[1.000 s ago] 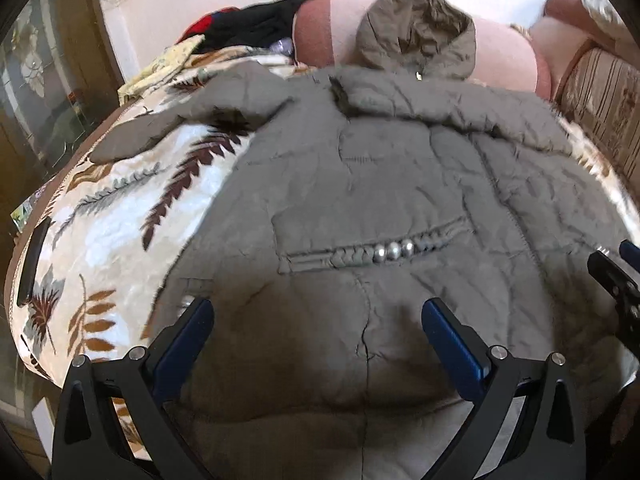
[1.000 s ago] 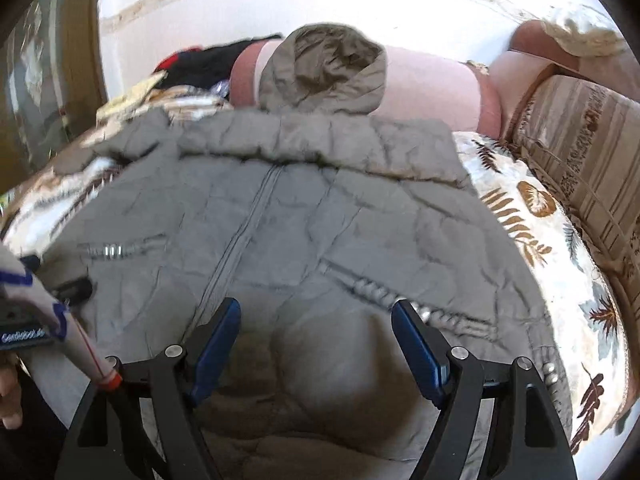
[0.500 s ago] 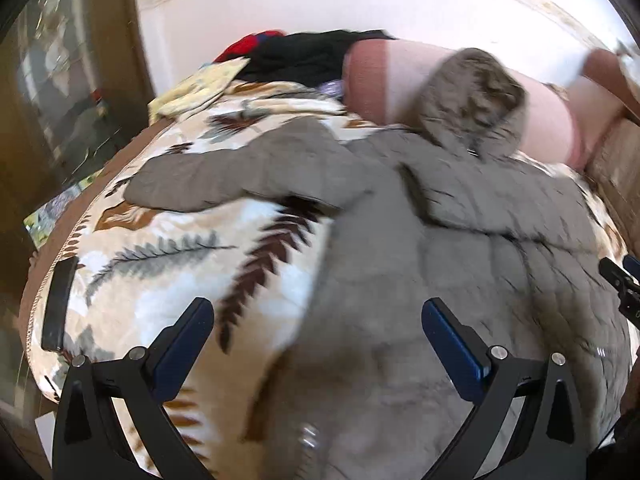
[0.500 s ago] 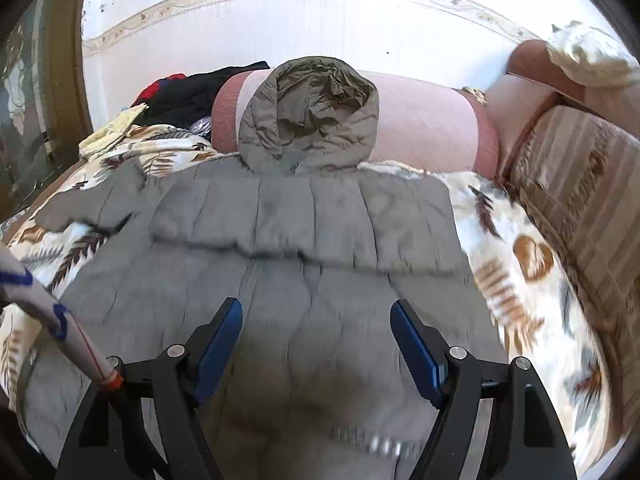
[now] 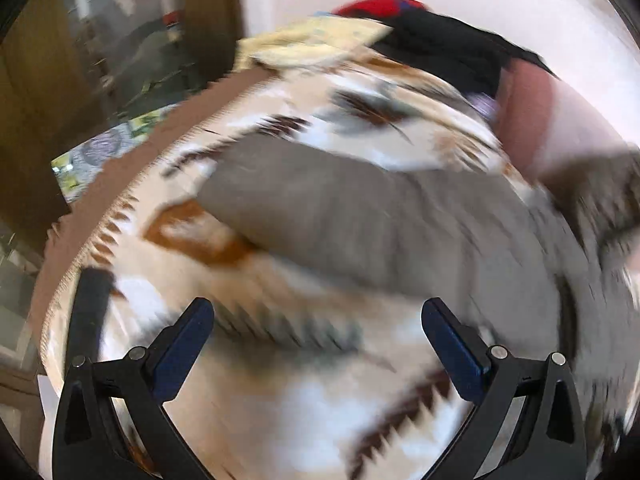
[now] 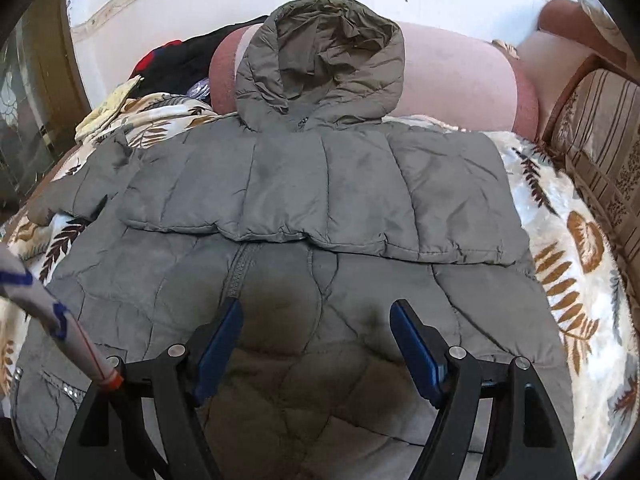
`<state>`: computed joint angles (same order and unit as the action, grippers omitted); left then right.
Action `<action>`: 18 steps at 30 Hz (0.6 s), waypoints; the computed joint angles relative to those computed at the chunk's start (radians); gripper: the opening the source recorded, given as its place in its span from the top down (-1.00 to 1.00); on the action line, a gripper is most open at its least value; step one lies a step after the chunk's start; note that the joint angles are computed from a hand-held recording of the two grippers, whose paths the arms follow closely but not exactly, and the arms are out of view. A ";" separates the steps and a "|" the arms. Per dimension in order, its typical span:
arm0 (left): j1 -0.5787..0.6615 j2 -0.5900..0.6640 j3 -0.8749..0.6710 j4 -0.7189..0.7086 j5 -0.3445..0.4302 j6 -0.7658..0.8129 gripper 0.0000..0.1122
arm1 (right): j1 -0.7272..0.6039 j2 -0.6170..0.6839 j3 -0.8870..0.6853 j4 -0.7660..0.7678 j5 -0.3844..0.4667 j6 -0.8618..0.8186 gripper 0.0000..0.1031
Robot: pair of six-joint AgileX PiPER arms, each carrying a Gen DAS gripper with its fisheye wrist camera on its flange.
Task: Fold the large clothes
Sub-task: 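Grasp the other jacket sleeve cuff with the left gripper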
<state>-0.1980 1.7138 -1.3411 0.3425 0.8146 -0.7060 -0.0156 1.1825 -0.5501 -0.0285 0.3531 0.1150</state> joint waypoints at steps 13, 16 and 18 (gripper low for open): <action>0.309 0.315 -0.253 -0.142 -0.030 0.171 -0.40 | 0.038 0.027 -0.006 -0.092 -0.038 0.124 -0.56; 0.332 0.376 -0.291 -0.188 -0.061 0.175 -0.37 | 0.039 0.053 -0.008 -0.083 -0.046 0.121 -0.56; 0.342 0.416 -0.310 -0.230 -0.092 0.185 -0.37 | 0.044 0.060 -0.007 -0.101 -0.049 0.136 -0.56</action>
